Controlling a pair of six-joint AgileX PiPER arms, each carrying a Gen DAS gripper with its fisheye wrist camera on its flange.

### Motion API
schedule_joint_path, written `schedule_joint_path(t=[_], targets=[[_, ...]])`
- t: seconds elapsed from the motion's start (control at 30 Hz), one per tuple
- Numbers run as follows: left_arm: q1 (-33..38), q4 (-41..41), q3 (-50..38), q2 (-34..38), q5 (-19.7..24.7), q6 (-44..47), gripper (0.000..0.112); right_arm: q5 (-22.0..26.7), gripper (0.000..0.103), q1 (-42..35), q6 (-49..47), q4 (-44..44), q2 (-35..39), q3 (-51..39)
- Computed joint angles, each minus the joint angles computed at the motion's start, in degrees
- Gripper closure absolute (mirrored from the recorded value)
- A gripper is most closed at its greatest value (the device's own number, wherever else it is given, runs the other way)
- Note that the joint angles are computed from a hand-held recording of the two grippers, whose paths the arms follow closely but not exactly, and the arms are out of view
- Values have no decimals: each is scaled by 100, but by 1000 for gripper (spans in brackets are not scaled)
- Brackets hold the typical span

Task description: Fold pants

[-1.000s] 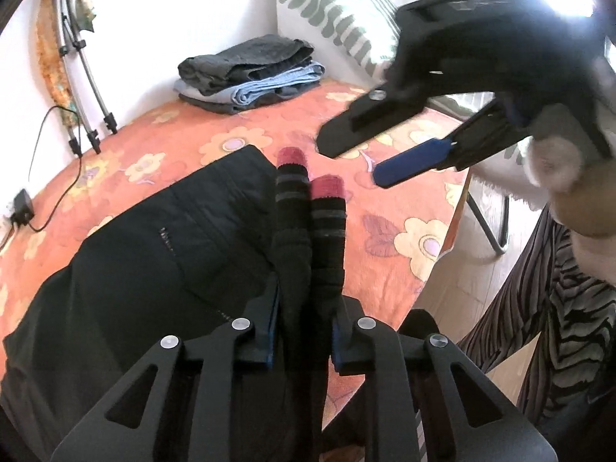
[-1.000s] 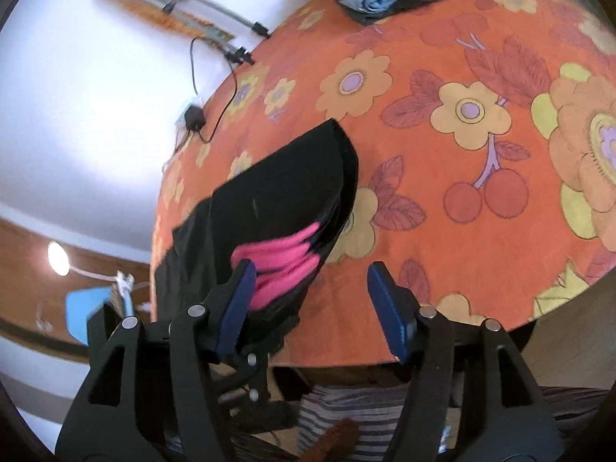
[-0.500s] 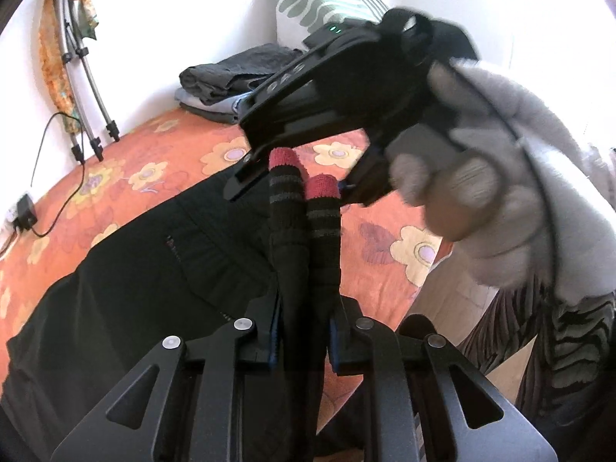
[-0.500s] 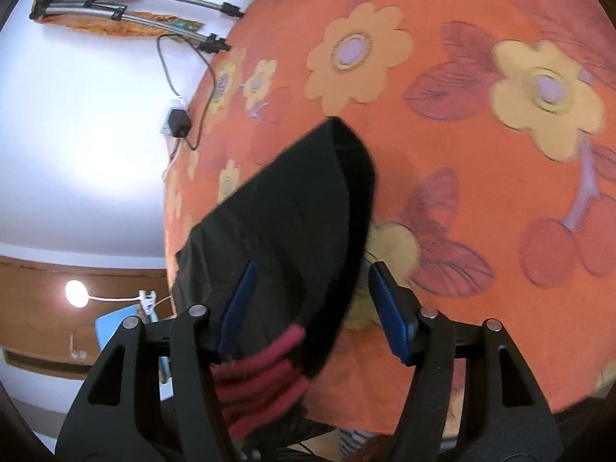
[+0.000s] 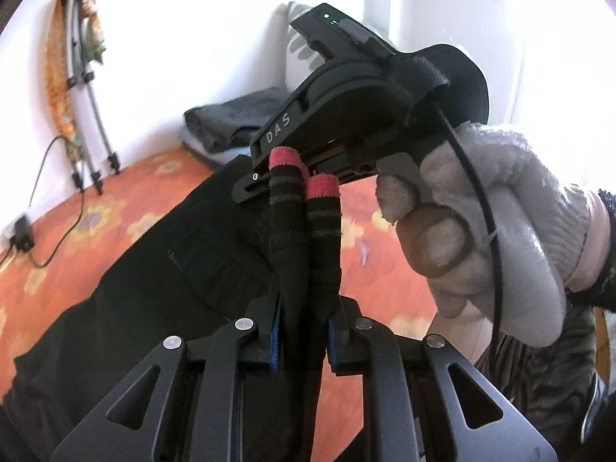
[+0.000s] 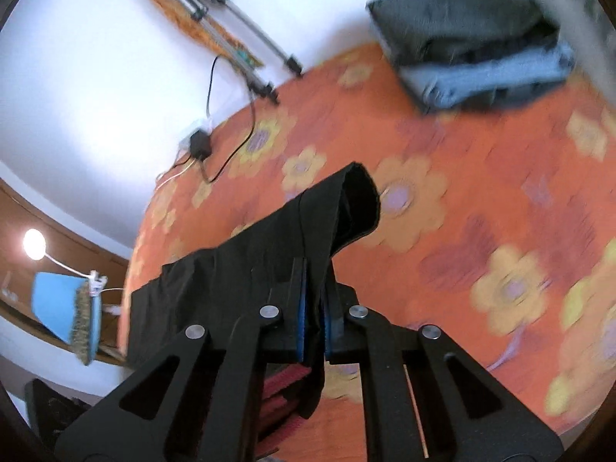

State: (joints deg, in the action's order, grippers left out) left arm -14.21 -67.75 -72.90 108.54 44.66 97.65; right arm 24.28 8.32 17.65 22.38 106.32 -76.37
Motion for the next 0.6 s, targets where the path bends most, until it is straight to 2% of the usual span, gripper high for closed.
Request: schedule_joint_path(t=[0.17, 0.3, 0.33, 0.4, 0.47, 0.53, 0.6], targets=[[-380, 356, -409, 275, 46, -666, 96, 165, 98, -321, 442, -869, -123, 86], [-411, 758, -546, 361, 205, -1207, 94, 346, 96, -635, -138, -237, 9, 242], [-365, 814, -528, 343, 270, -1248, 93, 422, 94, -647, -24, -364, 17, 234], [-163, 872, -487, 270, 487, -1288, 80, 584, 80, -579, 735, -1258, -62, 206], [79, 865, -423, 144, 678, -1248, 72, 609, 68, -499, 1279, -1886, -220, 245], [378, 868, -359, -5, 851, -1182, 71, 711, 64, -385, 1756, -2474, -421, 197], [766, 881, -409, -75, 1073, -1193, 69, 747, 64, -246, 1817, -2705, -564, 107]])
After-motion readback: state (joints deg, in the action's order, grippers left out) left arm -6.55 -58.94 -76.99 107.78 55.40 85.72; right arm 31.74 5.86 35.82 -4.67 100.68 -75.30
